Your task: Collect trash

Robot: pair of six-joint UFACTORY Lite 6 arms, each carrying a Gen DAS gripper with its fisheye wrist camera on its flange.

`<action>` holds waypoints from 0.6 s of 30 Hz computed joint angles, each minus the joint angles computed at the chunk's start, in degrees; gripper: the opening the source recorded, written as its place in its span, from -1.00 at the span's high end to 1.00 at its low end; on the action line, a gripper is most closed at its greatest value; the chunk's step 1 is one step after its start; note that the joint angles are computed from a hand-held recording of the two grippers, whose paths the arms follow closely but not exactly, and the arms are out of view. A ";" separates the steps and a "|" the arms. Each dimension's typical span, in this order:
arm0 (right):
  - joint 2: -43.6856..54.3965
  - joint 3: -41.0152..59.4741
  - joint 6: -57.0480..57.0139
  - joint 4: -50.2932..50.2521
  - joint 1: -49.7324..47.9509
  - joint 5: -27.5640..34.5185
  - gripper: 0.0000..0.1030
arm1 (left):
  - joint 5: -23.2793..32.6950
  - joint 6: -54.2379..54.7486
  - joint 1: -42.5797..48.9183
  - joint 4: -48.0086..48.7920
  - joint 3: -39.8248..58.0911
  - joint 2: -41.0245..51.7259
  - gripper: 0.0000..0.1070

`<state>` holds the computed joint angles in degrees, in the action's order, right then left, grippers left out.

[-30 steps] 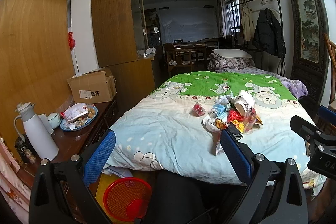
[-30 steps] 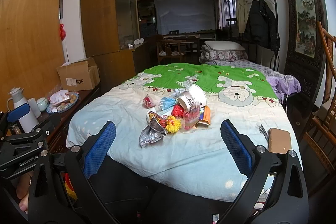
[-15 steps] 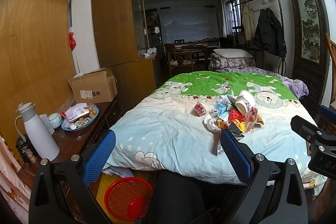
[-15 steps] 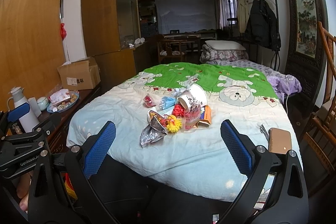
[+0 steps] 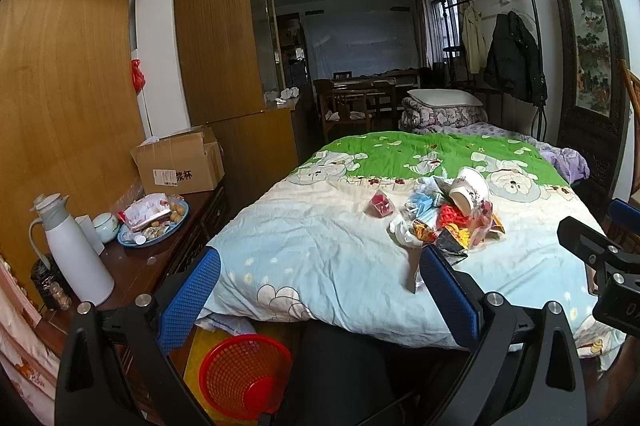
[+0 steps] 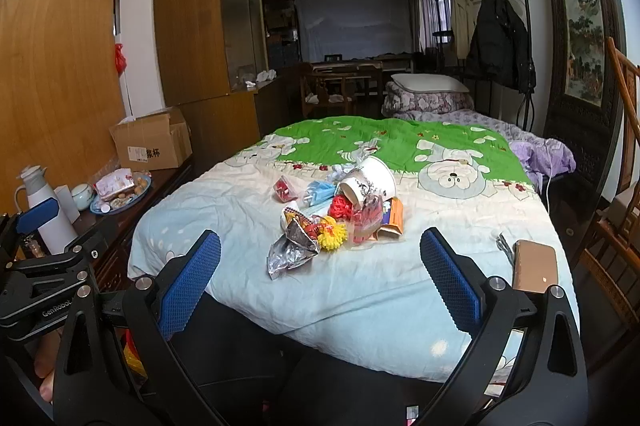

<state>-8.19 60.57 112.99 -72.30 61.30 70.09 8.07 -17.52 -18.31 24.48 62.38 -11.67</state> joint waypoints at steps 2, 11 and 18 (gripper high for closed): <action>-0.17 -0.10 -0.16 0.00 -0.14 -0.12 -0.87 | 0.17 -2.21 -0.35 2.19 0.10 0.07 -0.82; 0.35 -0.03 0.77 -0.49 0.16 -0.01 -0.87 | 0.21 1.23 0.14 -1.08 0.34 0.27 -0.82; 0.14 -3.09 4.20 -1.41 -0.05 -1.68 -0.87 | 0.63 -3.39 -0.15 4.07 1.00 1.24 -0.82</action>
